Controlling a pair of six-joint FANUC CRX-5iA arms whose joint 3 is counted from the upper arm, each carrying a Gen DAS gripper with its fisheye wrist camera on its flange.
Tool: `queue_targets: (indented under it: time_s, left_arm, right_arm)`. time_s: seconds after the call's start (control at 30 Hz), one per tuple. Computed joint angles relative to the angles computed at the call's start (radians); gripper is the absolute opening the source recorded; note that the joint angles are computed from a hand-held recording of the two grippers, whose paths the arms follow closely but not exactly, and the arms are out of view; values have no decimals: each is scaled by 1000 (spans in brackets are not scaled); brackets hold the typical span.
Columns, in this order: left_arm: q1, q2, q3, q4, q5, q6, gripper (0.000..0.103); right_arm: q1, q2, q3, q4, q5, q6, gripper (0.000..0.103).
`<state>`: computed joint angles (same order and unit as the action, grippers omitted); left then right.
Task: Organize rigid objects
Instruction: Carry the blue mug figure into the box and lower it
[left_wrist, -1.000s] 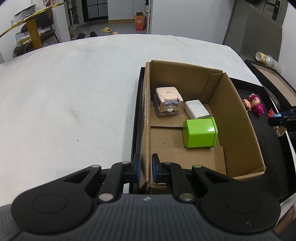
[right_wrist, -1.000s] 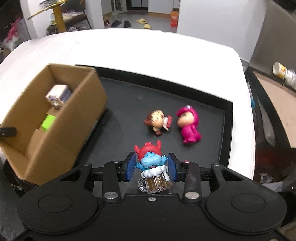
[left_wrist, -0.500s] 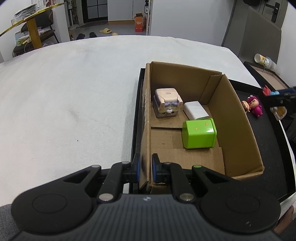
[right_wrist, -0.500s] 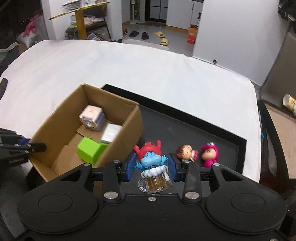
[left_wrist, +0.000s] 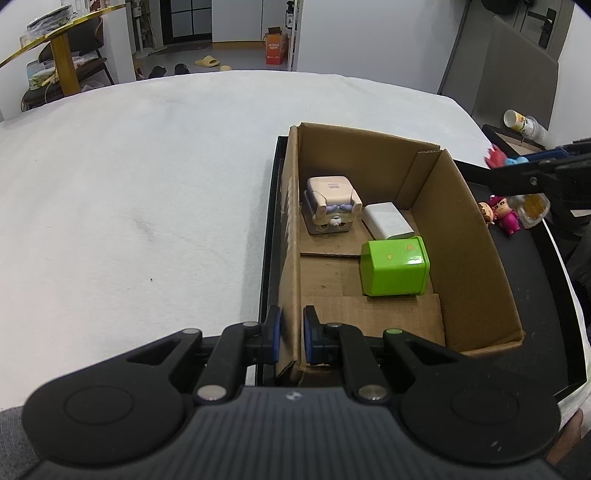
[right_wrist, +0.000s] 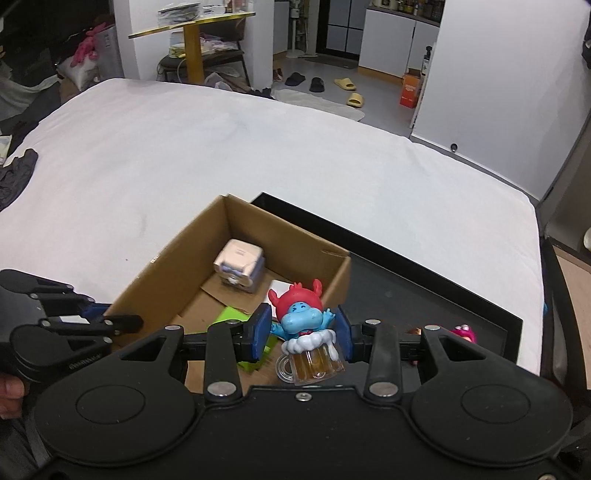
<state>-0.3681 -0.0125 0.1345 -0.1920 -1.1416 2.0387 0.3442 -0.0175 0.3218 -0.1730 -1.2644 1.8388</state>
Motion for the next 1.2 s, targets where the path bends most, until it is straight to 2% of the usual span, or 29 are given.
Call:
queue_targets:
  time_s: [0.5, 1.2]
  left_arm:
    - [8, -6, -10, 12, 10, -2, 11]
    - [11, -10, -16, 16, 15, -2, 12]
  right_arm:
    - [84, 19, 21, -32, 1, -22, 37]
    - [83, 102, 85, -124, -86, -86, 37]
